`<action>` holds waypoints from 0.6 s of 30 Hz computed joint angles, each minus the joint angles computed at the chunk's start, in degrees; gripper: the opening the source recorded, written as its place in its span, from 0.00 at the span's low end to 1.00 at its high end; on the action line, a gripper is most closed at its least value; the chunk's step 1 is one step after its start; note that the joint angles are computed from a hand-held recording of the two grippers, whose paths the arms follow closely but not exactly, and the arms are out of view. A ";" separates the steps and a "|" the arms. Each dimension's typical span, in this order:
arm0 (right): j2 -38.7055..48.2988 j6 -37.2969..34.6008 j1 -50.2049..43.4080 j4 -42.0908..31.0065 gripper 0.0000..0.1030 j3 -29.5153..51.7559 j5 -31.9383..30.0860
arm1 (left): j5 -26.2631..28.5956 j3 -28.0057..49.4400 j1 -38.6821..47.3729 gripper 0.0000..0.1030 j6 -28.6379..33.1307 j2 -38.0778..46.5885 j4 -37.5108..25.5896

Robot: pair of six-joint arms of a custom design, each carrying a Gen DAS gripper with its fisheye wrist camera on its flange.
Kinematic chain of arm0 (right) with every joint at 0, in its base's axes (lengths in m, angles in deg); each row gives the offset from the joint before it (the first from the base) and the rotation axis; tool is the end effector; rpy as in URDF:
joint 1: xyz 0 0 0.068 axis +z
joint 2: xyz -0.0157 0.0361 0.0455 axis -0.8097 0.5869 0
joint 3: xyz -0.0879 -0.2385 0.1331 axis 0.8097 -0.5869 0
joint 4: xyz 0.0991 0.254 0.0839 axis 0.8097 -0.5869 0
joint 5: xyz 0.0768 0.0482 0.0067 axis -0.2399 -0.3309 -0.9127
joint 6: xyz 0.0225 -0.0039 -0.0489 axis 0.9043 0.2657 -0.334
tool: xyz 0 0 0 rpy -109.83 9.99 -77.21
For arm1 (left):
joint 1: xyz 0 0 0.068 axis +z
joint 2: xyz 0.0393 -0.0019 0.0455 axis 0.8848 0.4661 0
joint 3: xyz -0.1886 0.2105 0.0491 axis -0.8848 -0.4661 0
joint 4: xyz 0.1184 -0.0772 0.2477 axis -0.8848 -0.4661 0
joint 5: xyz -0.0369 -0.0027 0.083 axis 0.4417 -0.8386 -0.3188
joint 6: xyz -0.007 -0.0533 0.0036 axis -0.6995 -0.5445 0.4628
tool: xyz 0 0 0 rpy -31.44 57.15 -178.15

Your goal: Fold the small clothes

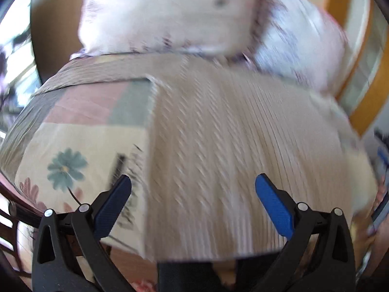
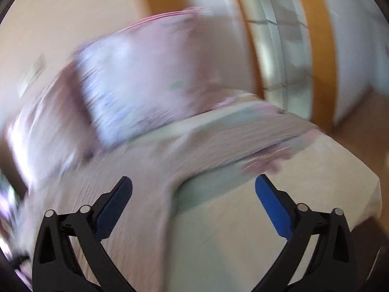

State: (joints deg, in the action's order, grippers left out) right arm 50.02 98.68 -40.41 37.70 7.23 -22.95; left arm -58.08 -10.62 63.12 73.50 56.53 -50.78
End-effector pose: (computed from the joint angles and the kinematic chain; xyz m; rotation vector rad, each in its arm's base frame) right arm 0.3034 0.0660 0.2157 0.4909 2.0217 0.2859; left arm 0.2613 0.0025 0.2722 -0.2882 2.3705 -0.1647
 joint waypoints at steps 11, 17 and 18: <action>38.40 19.61 -30.15 -14.60 0.35 35.44 -24.80 | 10.65 11.06 16.14 0.98 1.25 19.76 12.61; 40.04 19.45 -29.70 -15.14 0.07 38.06 -20.30 | 8.91 20.16 19.91 0.98 3.05 28.58 8.34; 38.68 18.92 -29.17 -13.79 0.07 36.87 -18.49 | 9.38 20.89 20.97 0.98 2.76 29.47 8.85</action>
